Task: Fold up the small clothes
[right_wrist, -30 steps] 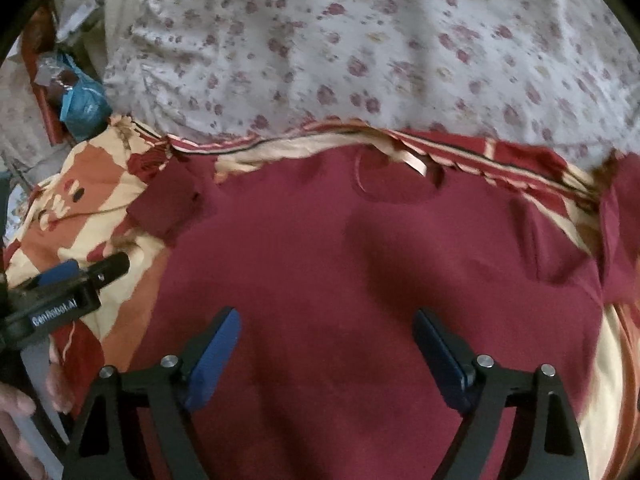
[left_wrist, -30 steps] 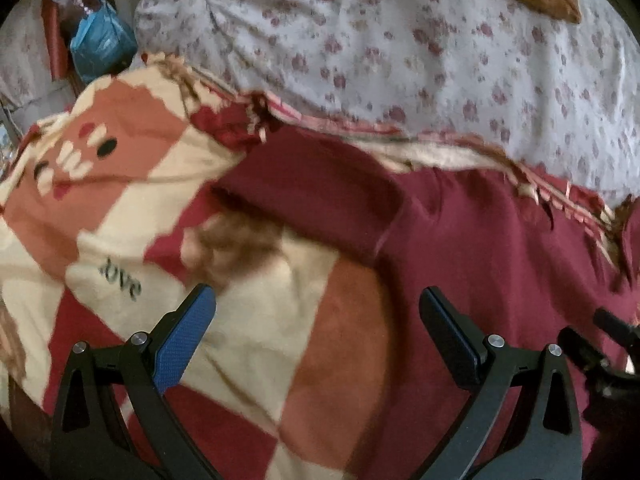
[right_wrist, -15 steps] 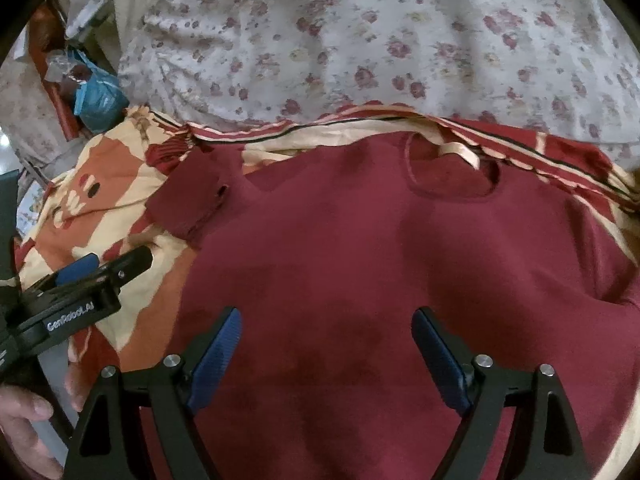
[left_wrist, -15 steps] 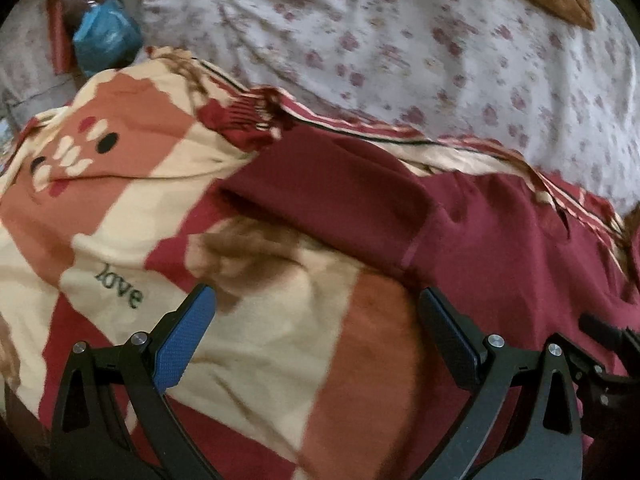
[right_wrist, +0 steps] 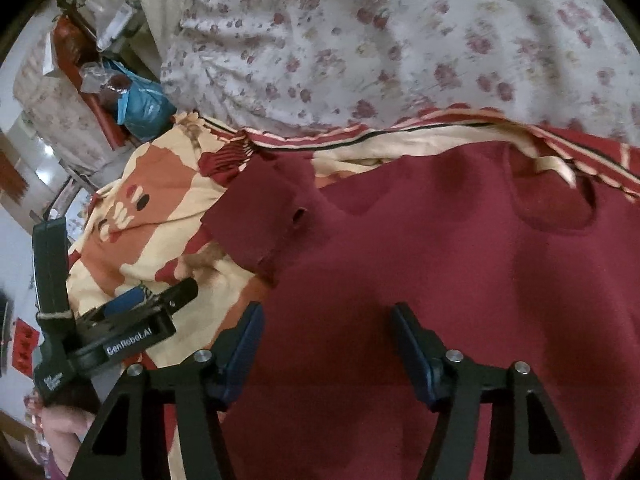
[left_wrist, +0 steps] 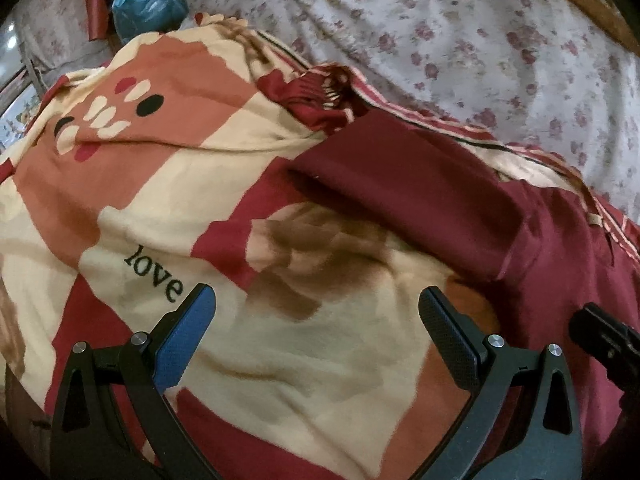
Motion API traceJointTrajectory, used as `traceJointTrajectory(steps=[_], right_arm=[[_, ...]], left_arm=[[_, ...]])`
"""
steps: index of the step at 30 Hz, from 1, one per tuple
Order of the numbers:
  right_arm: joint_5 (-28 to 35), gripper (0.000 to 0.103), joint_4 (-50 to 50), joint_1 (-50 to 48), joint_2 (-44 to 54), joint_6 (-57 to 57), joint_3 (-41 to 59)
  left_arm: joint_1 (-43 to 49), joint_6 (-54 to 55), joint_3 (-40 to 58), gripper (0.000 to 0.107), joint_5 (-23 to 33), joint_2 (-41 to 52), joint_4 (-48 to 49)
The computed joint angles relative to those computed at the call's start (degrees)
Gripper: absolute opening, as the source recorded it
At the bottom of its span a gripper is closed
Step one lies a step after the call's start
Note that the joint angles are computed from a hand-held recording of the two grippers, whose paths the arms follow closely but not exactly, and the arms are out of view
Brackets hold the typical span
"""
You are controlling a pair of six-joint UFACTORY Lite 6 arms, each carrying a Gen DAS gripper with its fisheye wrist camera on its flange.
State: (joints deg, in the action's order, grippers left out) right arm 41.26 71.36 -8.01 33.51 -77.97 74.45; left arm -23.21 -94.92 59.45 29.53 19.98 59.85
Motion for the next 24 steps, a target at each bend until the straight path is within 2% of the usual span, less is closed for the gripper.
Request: traceJointTrajectory(steps=[5,8,10,13,14,15,17,18,22,24], right_arm=[[2.34,0.061,0.76,3.65,6.38,3.35,7.88],[2.50,0.050,0.17,5.94,10.43,5.47,13.27],[2.79,0.049,-1.36,7.51,13.86,8.54,18.13],[2.44,0.041,-4.31,10.19,19.64,14.28,26.49],[2.07,0.034,-5.55,11.07,21.69,16.66,29.49],[1.89,0.022,-6.98,11.90,23.72,18.81,32.52],[0.49,0.012,-9.16,13.28,25.64,21.07,35.79],[-0.64,0.007,-9.86,13.76,25.43,21.35,35.95],[-1.71,0.005,-6.30,12.18,18.24,14.83,29.35],[0.16,0.005,-3.68,9.16,12.47,10.86,24.72]], left_arm=[[2.46,-0.63,-1.41,0.102,-1.61,-1.14,0.79],[3.98,-0.78,-1.92,0.102,-2.26,-1.57,0.56],[4.94,-0.91,-2.15,0.102,-2.99,-1.68,0.16],[5.96,0.87,-0.87,0.102,-3.72,-0.65,-1.70],[6.00,1.04,-0.31,0.102,-3.49,-0.28,-1.75],[5.93,1.15,0.23,0.102,-3.05,0.07,-1.72],[5.86,0.71,0.99,0.102,-2.17,0.55,-1.10],[5.85,-0.12,0.99,0.102,-1.78,0.49,-0.53],[6.67,-0.76,0.74,0.102,-2.43,0.06,-0.96],[6.44,-1.86,0.51,0.102,-2.22,-0.30,-0.21]])
